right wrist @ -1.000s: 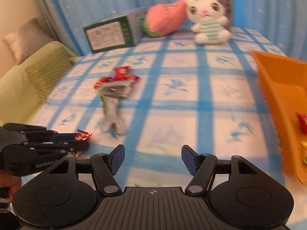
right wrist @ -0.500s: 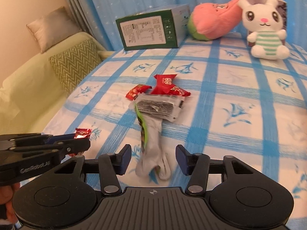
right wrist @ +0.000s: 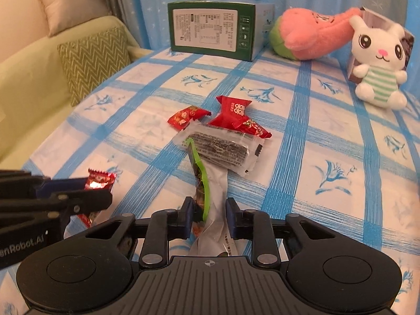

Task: Organize snacks
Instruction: 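Grasp the red-and-gold candy with the left gripper while the right grasps the green-trimmed white packet, then carry both snacks over the orange tray and open both grippers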

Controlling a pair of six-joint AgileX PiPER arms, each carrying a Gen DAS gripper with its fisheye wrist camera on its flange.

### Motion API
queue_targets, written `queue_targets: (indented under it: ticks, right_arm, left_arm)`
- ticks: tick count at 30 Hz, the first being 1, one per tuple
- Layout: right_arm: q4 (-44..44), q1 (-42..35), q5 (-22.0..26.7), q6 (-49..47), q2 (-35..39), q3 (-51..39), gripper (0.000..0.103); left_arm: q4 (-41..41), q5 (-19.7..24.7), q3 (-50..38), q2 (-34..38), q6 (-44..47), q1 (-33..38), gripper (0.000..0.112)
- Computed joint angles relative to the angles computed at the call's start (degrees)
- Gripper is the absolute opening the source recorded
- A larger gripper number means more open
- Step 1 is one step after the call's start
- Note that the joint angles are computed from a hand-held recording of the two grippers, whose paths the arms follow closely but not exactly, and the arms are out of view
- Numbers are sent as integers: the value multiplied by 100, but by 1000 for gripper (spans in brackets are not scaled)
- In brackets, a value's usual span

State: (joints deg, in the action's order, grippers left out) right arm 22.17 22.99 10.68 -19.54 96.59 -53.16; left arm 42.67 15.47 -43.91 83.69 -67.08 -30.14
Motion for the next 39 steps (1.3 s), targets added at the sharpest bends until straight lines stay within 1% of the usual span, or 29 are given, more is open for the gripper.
queue_targets:
  ticks: [2,5,7,11,15,18,23,27,30,35,39]
  right_arm:
    - [275,-35,-35,-255,-146,167,25]
    - [788,-162,-20,-626,-515,471,25]
    - [838,-266,61,-570,-810,650,25]
    - [586,-495,345,-121,-1502,1012,25]
    - [83,-676,683,507,-2227,1314,25]
    - [-237,-812,971,884,-2761,1514,25]
    - [-349,-1172,1565,1059,-3665,1796,25]
    - [-153,-1635,2127,749,-4298,1932,25]
    - [123,-2101,2592,401,-4730,1993,25]
    - [535,-2958,3329,-241,-5306,2007,25]
    - [1254,-4206,4118,-1316,-5552,1929,25]
  left_arm:
    - [5,0,10,-9,12,-9,19]
    - [-173,31,-24,-35,282,-70,19]
    - [-421,52,-78,-56,530,-121,19]
    - [-543,306,-239,-124,660,-390,19]
    - [-516,664,-351,-315,415,-813,19]
    - [-455,1038,-483,-452,164,-1227,19]
    - [-310,1813,-791,-593,-308,-2035,19]
    - [-187,2396,-1003,-630,-700,-2654,19]
    - [-127,2721,-1141,-597,-945,-3039,19]
    - [-94,3103,-1386,-488,-1132,-3516,19]
    - [-113,3275,-1642,-344,-1116,-3757,19]
